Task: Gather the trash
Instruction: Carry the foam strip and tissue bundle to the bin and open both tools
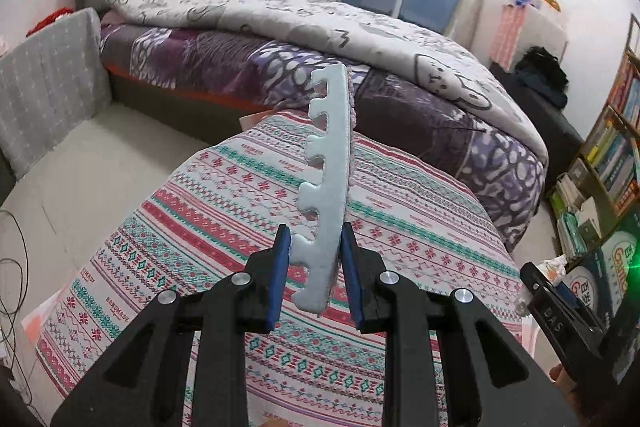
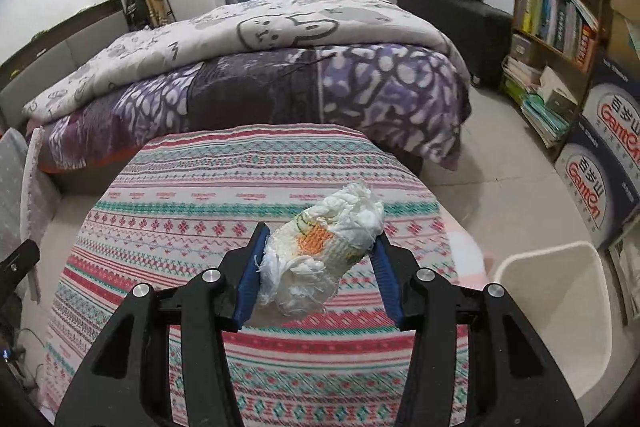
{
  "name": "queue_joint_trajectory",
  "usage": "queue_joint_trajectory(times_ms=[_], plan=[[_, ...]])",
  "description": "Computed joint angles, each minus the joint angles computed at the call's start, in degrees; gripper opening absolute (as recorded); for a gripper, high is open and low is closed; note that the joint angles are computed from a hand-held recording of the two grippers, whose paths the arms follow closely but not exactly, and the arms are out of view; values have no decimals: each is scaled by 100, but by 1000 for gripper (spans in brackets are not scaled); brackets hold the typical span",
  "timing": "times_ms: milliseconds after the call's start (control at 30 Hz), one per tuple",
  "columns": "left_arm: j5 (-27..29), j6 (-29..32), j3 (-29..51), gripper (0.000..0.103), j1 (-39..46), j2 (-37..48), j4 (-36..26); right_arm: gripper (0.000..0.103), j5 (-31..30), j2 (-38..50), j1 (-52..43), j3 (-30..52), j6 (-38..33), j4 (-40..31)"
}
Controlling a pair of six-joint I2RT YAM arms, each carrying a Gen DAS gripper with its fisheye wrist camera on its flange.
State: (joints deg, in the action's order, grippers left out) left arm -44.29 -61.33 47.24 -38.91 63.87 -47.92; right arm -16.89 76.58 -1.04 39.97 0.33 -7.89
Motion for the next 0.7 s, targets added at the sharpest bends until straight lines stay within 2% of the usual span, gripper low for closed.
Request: queue_joint_trajectory(times_ms=[267, 700], plan=[[-89, -155, 257, 26, -491, 740, 125, 48, -612, 19, -901, -143, -226, -98], [-382, -226, 1140, 26, -1228, 1963, 159, 48, -1296, 354, -2155, 316, -615, -427]])
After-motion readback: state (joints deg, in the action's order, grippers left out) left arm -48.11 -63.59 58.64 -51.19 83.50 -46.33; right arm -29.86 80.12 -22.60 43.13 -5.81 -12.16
